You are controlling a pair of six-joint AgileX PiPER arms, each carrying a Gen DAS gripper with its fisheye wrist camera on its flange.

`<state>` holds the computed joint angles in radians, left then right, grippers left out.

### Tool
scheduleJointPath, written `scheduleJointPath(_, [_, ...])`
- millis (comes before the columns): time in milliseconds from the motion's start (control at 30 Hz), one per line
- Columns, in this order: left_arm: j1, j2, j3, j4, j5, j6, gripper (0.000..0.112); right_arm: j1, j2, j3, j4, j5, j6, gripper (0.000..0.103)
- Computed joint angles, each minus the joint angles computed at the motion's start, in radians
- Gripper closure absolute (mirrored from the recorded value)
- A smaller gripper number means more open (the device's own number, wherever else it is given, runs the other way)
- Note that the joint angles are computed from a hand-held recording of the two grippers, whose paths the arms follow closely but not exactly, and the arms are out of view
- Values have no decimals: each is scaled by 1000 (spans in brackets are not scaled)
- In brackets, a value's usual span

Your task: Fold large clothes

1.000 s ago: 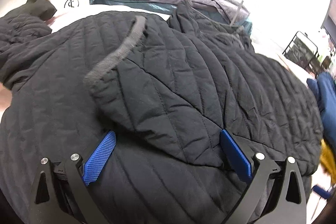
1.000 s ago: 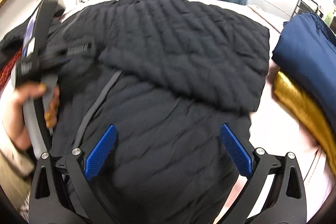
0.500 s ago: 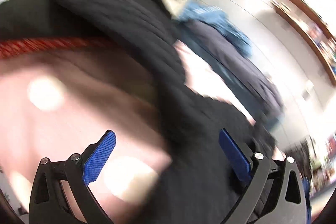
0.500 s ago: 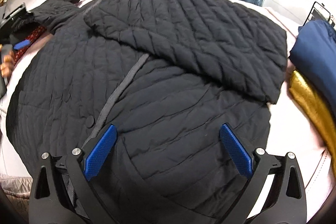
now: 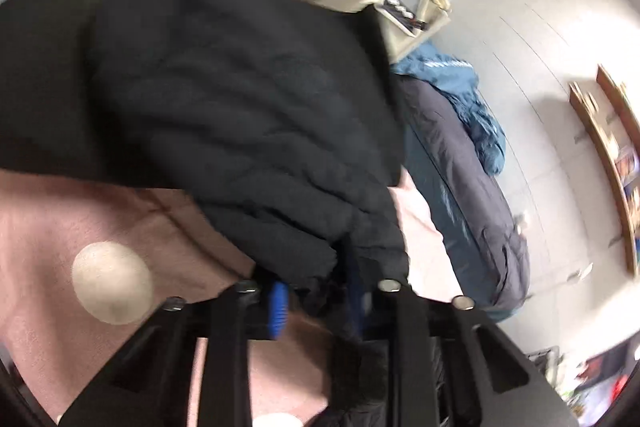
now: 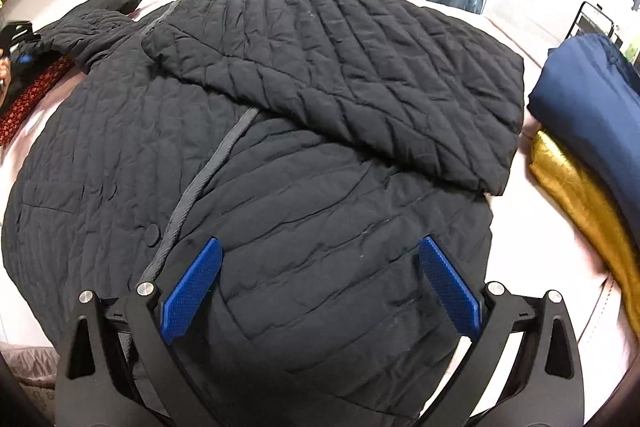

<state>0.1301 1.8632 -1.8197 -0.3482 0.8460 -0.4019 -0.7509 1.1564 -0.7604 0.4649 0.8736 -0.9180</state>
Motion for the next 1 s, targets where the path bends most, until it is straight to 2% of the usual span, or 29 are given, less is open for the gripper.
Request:
scheduleJointPath(67, [-65, -4, -47, 50, 12, 20, 103, -18, 6, -1, 10, 5, -13, 5])
scheduleJointPath(133, [-186, -2, -118, 148, 38, 37, 104, -34, 20, -10, 21, 19, -16, 5])
scheduleJointPath(233, [-379, 15, -210, 212, 69, 110, 104, -61, 27, -21, 43, 32, -29, 5])
scheduleJointPath(267, [-438, 37, -247, 222, 89, 130, 105, -64, 29, -23, 46, 33, -30, 5])
scheduleJointPath(333, [-583, 118, -363, 289, 190, 145, 105, -81, 33, -30, 52, 40, -34, 5])
scheduleJointPath(367, [-672, 163, -397, 361, 223, 142, 105, -93, 37, -36, 55, 48, -38, 5])
scheduleJointPath(467, [-831, 224, -332, 489, 239, 112, 105, -138, 52, -57, 73, 74, -62, 5])
scheduleJointPath(533, [-891, 232, -225, 577, 212, 30, 102, -164, 67, -73, 80, 99, -78, 5])
scheduleJointPath(600, [-924, 239, -142, 638, 176, -10, 80, -186, 76, -80, 86, 110, -94, 6])
scheduleJointPath(667, [-941, 206, -25, 704, 103, -52, 73, -203, 89, -83, 91, 110, -105, 5])
scheduleJointPath(733, [-931, 155, 39, 692, 62, -41, 56, -220, 102, -85, 99, 117, -114, 5])
scheduleJointPath(800, [-891, 106, 80, 546, 19, 26, 18, -227, 115, -90, 108, 121, -117, 5])
scheduleJointPath(833, [-875, 59, 134, 471, -21, 25, 15, -228, 119, -92, 110, 122, -117, 5])
scheduleJointPath(1000, [-772, -149, 455, 211, -268, -15, 16, -241, 127, -98, 144, 157, -131, 5])
